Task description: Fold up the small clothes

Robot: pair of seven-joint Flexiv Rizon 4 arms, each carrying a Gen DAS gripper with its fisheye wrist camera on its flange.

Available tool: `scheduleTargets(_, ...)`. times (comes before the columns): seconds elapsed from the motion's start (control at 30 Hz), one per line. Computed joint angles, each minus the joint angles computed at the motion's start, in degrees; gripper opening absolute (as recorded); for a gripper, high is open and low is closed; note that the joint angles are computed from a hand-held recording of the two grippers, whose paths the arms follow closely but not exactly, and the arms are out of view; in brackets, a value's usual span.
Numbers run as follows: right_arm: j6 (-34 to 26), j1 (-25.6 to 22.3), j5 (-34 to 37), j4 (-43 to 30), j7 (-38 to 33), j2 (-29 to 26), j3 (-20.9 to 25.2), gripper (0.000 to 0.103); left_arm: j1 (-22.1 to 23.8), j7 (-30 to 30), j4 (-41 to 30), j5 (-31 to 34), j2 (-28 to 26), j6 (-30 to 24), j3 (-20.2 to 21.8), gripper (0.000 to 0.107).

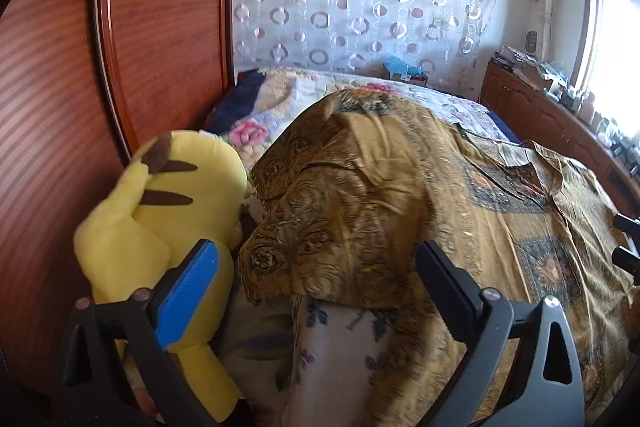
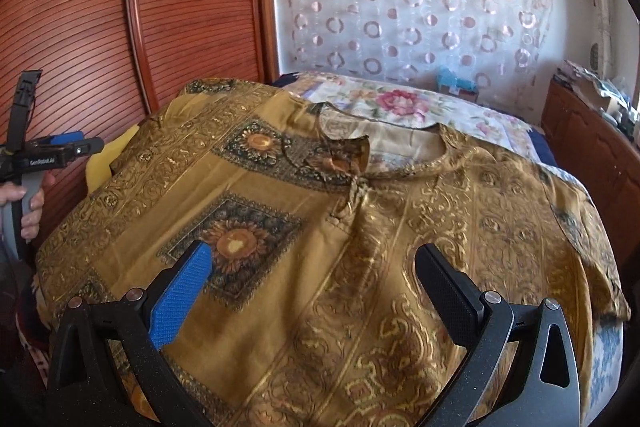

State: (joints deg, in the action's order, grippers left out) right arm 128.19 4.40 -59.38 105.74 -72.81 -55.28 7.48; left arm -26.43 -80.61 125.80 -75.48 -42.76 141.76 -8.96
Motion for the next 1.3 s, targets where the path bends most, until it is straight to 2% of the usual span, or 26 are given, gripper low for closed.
scheduleTargets(0.07,-0.86,-0.18,-1.94,-1.27,1.29,-0.33,0.38,0.103,1.31,-0.8,0.74,1.58,0.04,-1.75,0.32,0.08)
scheduleTargets(0.1,-1.29,-0.19,-2.96,-2.01,2.01,-0.56,0.5,0.103,1.64,-0.55,0.8,1.66,0.07,-2.56,0.53,0.068)
scheduleTargets(0.17,-2.37,-0.37,-5.64,-3.35,4.05,-0.89,0.66,0.103,2.6,-1.3,1.59,3.19,0.2,-4.19,1.25,0.059)
scheduleTargets(0.27,-2.71,0.48,-6.94,-4.13,4.78,-1.04,0.05,0.103,3.74,-3.67,2.94,7.02,0.34,-5.93,2.66,0.056)
scheduleTargets(0.47,-3.06,1.12,-11.68,-7.04,9.0,-2.53,-0.89,0.103,4.36,-3.23,2.37,11.26,-0.51,-10.17,5.59,0.045)
scheduleTargets(0.53,-2.73,1.39,-13.37,-7.83,11.07,-2.93,-1.71,0.103,3.66,-2.55,1.71,10.3,-0.85,-11.27,6.48,0.041)
scheduleTargets(0.63,-1.94,2.54,-13.3,-7.84,11.76,-2.96,-3.3,0.103,4.29,-3.81,1.91,13.24,-0.95,-12.21,7.06,0.025)
scheduleTargets(0.7,-1.55,2.92,-13.17,-7.82,12.13,-3.01,-3.98,0.103,4.34,-4.19,2.01,14.64,-0.88,-13.22,7.77,0.01)
scheduleTargets(0.8,-1.19,3.11,-13.2,-7.91,12.99,-3.16,-4.59,0.103,4.04,-4.76,2.19,16.32,-0.67,-14.07,9.09,0.001)
scheduleTargets(0.9,-0.64,3.06,-13.12,-7.59,13.36,-3.02,-5.04,0.103,1.1,-1.98,1.56,12.65,-0.4,-13.98,10.76,0.0)
scheduleTargets(1.0,-0.12,3.16,-12.15,-7.03,12.73,-2.86,-5.31,0.103,-0.77,0.59,1.58,8.97,0.39,-10.9,10.55,0.0)
scheduleTargets(1.13,0.26,3.07,-10.49,-6.08,11.22,-2.59,-5.12,0.103,-1.48,5.23,0.93,5.82,2.36,-6.58,8.58,0.0)
scheduleTargets(1.3,0.5,2.81,-8.01,-4.36,8.58,-1.86,-4.5,0.103,-0.9,14.65,-4.26,4.16,3.55,-3.56,5.77,0.0)
